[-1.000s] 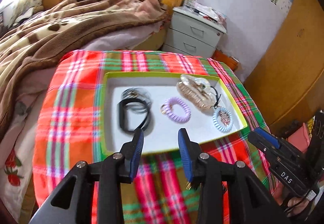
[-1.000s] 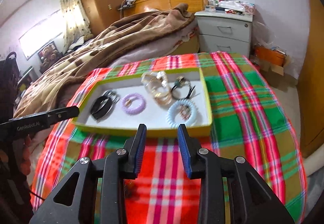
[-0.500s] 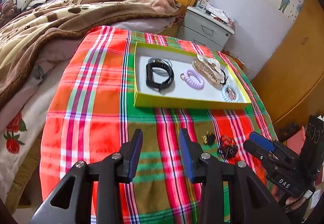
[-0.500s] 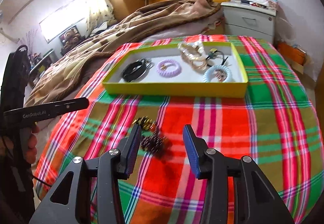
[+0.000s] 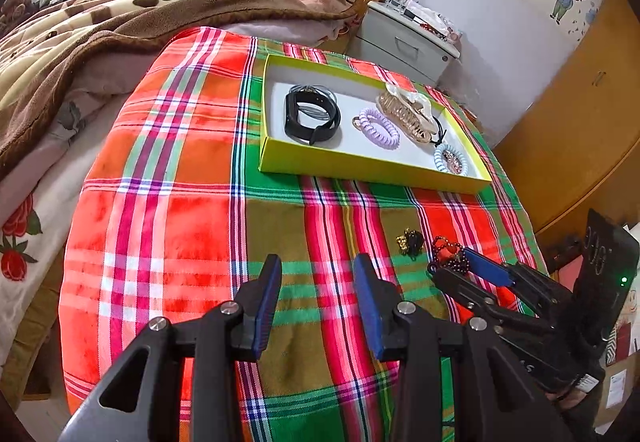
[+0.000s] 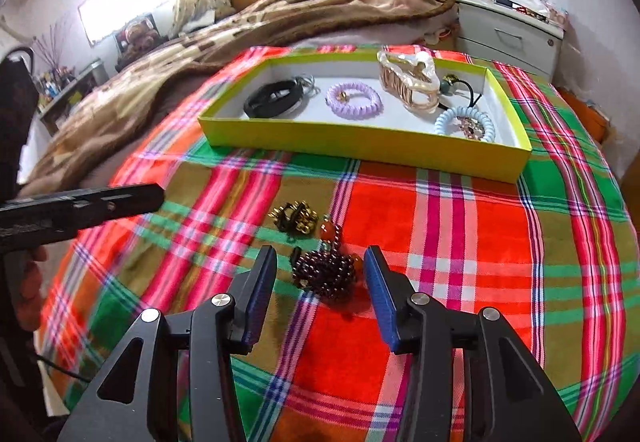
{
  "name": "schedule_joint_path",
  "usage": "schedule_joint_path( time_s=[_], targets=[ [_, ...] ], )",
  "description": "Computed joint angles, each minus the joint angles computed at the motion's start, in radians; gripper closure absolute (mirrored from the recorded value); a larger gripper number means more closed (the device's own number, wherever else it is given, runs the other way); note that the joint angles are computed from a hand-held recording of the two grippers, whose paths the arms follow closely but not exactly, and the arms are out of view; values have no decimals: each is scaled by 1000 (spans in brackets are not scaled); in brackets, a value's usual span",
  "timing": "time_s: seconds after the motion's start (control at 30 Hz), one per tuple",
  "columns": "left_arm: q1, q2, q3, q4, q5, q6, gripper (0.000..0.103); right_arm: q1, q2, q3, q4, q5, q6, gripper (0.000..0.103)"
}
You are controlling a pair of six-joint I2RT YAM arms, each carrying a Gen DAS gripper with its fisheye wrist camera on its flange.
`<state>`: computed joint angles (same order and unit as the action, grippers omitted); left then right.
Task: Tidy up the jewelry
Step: 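Grasp the dark red beaded bracelet with the right tool, then grasp the black-gold brooch with the left tool while the right tool holds the bracelet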
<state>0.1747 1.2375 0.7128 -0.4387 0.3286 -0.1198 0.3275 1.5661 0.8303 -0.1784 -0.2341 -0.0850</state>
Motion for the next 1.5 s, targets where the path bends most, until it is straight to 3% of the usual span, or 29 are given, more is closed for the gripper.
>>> schedule_joint_path(
  time_s=[0.1, 0.27, 0.87, 1.17, 1.5],
  targets=[
    [-3, 3, -3, 4, 0, -3, 64, 9, 4, -2, 2, 35, 6, 57],
    [-28, 18, 3, 7, -7, -11, 64, 8, -20, -22, 4, 72, -10, 74],
    [-204, 133, 66, 72, -46, -52, 64, -157, -121, -64, 31, -4, 17, 75],
    [-333, 237, 124, 100, -156, -50, 60, -201, -122, -64, 38, -24, 13, 75],
    [-441, 269, 147, 116, -349, -38, 60, -210, -121, -65, 48, -27, 10, 75]
  ],
)
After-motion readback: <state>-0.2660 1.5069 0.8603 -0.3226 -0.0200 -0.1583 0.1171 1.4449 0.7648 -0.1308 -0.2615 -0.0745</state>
